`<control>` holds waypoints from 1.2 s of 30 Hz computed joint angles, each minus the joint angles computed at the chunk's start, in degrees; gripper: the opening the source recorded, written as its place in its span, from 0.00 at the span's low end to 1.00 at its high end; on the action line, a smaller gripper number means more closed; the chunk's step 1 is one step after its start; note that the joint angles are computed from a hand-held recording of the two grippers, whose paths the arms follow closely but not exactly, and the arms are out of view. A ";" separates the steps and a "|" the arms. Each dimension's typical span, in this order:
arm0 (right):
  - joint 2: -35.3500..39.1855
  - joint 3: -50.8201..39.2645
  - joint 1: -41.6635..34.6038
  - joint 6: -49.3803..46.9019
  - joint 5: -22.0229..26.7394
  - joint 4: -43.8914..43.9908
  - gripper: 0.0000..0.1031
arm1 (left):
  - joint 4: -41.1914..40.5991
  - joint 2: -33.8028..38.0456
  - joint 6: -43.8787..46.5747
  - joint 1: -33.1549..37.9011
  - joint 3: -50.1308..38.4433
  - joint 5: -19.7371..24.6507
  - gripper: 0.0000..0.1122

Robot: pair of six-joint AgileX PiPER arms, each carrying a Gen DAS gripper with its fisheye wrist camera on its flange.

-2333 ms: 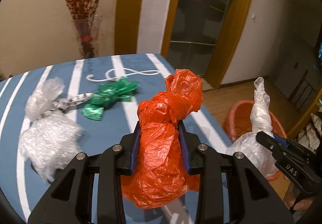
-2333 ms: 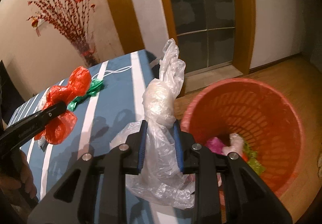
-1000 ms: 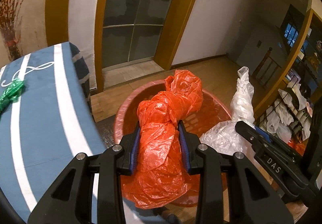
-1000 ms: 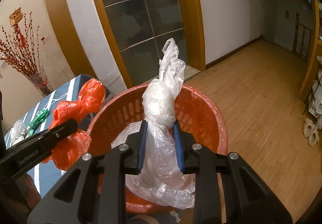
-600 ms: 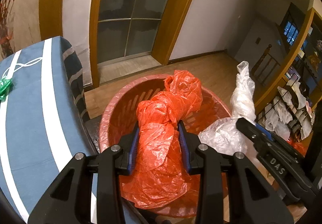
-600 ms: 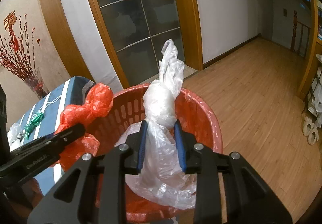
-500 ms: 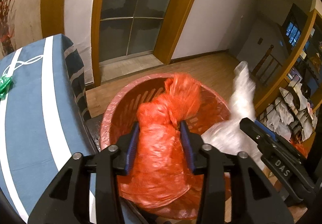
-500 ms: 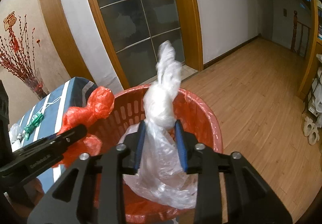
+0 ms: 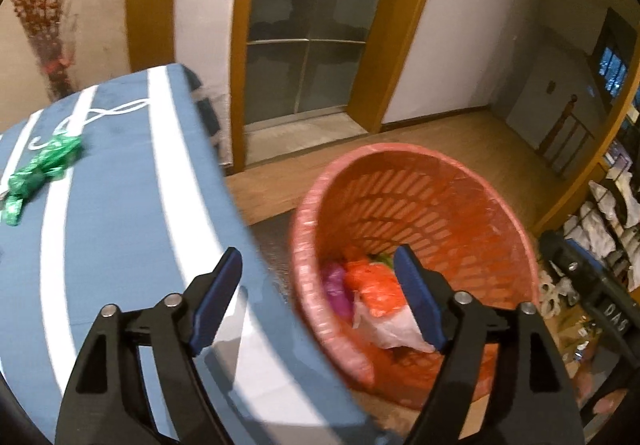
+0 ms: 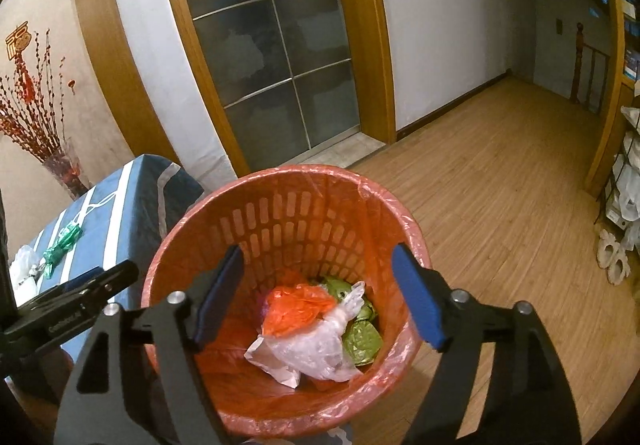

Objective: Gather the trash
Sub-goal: 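Return both tools to the table and grasp bubble-wrap bag with left tool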

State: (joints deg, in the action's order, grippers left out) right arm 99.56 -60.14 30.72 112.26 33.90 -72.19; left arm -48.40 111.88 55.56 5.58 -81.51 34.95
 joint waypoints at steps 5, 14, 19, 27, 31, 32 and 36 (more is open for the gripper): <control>1.46 -2.78 2.69 -2.10 2.86 1.23 0.82 | 0.06 -0.51 1.79 3.36 1.20 -1.54 0.73; 6.06 -11.07 7.73 -8.97 5.56 5.73 0.86 | -3.79 -2.45 10.06 12.89 4.06 -5.38 0.76; 9.64 -16.97 10.35 -14.17 5.55 8.67 0.86 | -3.43 -0.45 12.10 20.22 0.68 -5.84 0.76; 16.36 -29.08 13.45 -25.53 6.91 15.60 0.86 | 7.83 10.61 -3.43 29.65 -18.40 -2.52 0.76; 19.84 -35.47 14.80 -31.06 8.25 18.91 0.86 | 14.85 18.73 -13.97 31.50 -31.75 4.44 0.76; 20.70 -36.96 14.96 -32.38 8.60 19.63 0.86 | 15.74 20.59 -15.34 31.70 -34.80 6.34 0.76; 23.64 -42.13 15.91 -36.49 10.29 22.06 0.86 | 19.29 24.89 -18.24 31.54 -41.50 10.57 0.76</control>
State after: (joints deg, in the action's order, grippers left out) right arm 123.20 -102.27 46.62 75.77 44.19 -50.12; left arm -29.12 136.77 37.31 37.12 -123.01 45.52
